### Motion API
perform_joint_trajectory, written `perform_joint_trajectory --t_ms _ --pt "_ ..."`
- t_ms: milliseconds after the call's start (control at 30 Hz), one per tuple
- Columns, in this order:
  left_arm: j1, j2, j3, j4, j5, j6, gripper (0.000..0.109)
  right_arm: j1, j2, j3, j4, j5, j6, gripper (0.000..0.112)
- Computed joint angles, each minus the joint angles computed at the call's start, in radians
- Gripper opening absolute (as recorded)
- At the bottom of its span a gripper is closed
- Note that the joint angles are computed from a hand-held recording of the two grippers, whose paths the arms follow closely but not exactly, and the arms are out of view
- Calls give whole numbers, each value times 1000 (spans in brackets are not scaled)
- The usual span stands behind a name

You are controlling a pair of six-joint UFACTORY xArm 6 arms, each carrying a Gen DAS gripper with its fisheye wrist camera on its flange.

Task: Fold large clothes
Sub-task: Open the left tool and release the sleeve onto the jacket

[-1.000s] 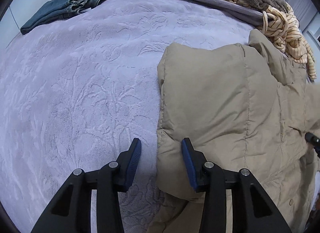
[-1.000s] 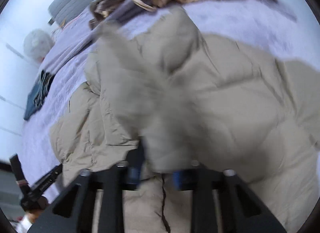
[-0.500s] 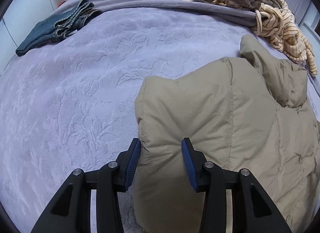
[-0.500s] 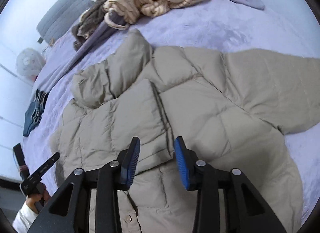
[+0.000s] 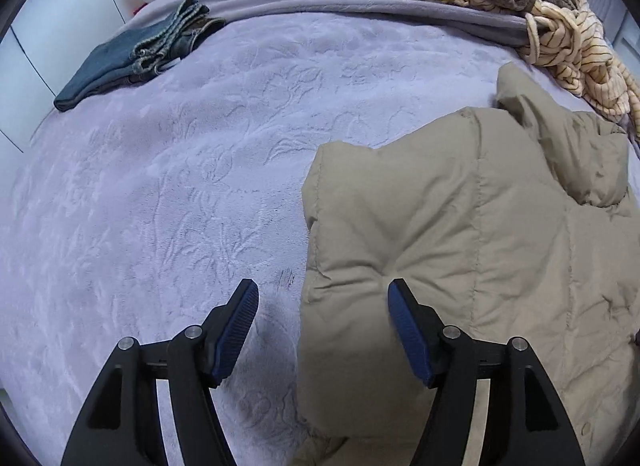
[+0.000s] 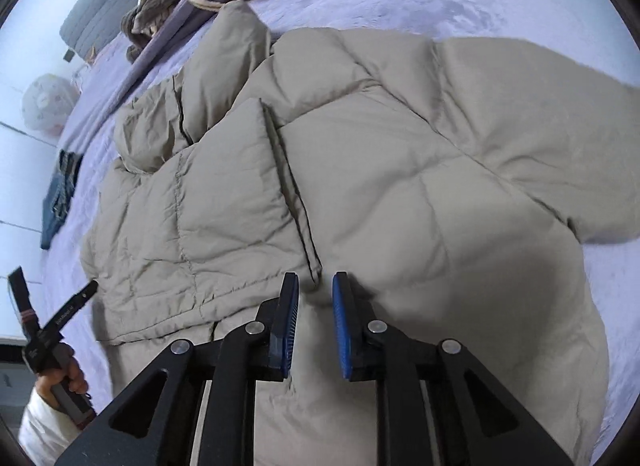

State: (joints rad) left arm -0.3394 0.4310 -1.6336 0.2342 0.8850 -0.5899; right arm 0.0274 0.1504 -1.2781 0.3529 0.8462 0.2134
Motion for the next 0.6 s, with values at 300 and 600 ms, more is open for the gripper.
perform_joint_trajectory --t_ms 300,600 --pt "-131 -151 67 -44 20 32 101 -71 -243 255 221 -1 -49 61" --pt "-307 -96 -92 -109 159 -12 101 -187 -381 369 305 54 -141 80"
